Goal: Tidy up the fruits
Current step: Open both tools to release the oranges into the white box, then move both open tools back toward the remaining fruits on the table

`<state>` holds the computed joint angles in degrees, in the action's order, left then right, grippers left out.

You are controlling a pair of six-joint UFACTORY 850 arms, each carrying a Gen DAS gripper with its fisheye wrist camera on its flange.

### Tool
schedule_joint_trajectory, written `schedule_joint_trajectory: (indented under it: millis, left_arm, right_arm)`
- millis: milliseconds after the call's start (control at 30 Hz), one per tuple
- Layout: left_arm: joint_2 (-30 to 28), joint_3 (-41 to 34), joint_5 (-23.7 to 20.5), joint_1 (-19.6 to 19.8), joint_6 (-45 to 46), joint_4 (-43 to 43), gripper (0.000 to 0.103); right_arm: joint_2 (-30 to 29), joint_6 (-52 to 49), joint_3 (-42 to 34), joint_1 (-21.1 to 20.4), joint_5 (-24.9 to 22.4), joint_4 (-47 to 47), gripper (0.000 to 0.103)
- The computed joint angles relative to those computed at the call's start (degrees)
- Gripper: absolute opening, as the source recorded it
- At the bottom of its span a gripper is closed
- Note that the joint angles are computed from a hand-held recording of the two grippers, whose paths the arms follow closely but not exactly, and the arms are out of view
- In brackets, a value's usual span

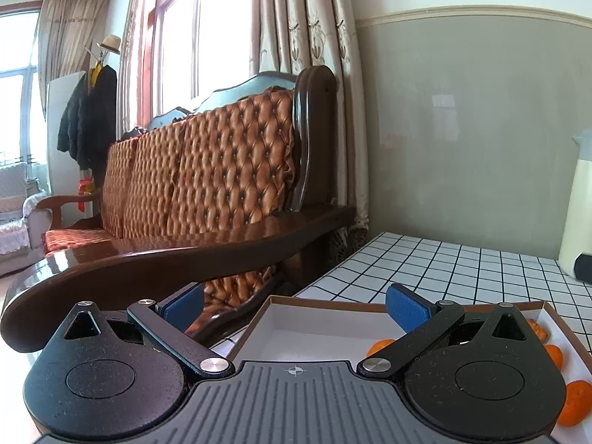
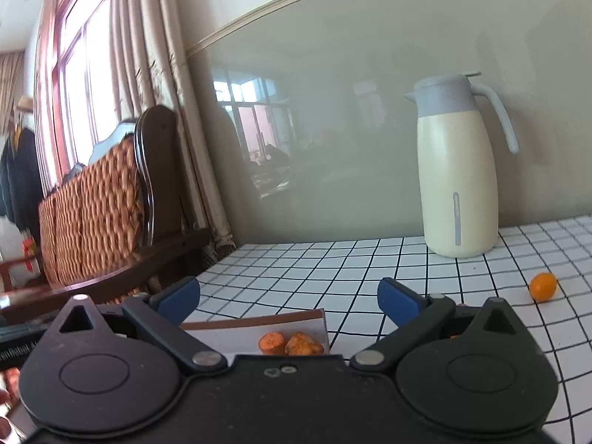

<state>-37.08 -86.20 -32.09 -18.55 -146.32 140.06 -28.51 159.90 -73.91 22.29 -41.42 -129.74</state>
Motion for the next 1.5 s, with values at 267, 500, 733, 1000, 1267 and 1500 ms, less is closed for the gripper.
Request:
schedule_joint_trajectory:
  millis: [267,500,733,1000,1267,1500]
  left_arm:
    - [0.5,0.4,1.3,-0.3,-1.7,0.4,0.103]
    - [0.9,0.8,2.3,-1.3,-3.1,2.6,0.103]
    - [1.4,1.4,3.0,-3.2,-6.5,8.4,0.103]
    - [1.5,1.4,5.5,-5.9,-14.3,19.0,0.103]
    - [0.9,0.4,9.3,-8.9,-23.8,29.8,0.103]
    - [-1.9,-4.2,14.0,-11.7,-25.8,33.4,0.086]
  right_arm:
    - [1.7,4.6,2.7,-1.0,-1.0,-2.9,0.097]
    - [3.4,4.0,4.6,-1.5,-1.1,-0.7,0.097]
    - [5.9,1.1,7.4,-2.3,-1.8,2.1,0.097]
    - [9.5,-4.2,11.4,-3.3,-1.8,7.5,0.096]
    - [12.3,-9.7,14.9,-5.1,-1.2,15.0,0.066]
    - [14.3,-12.0,17.5,-7.1,0.5,18.0,0.048]
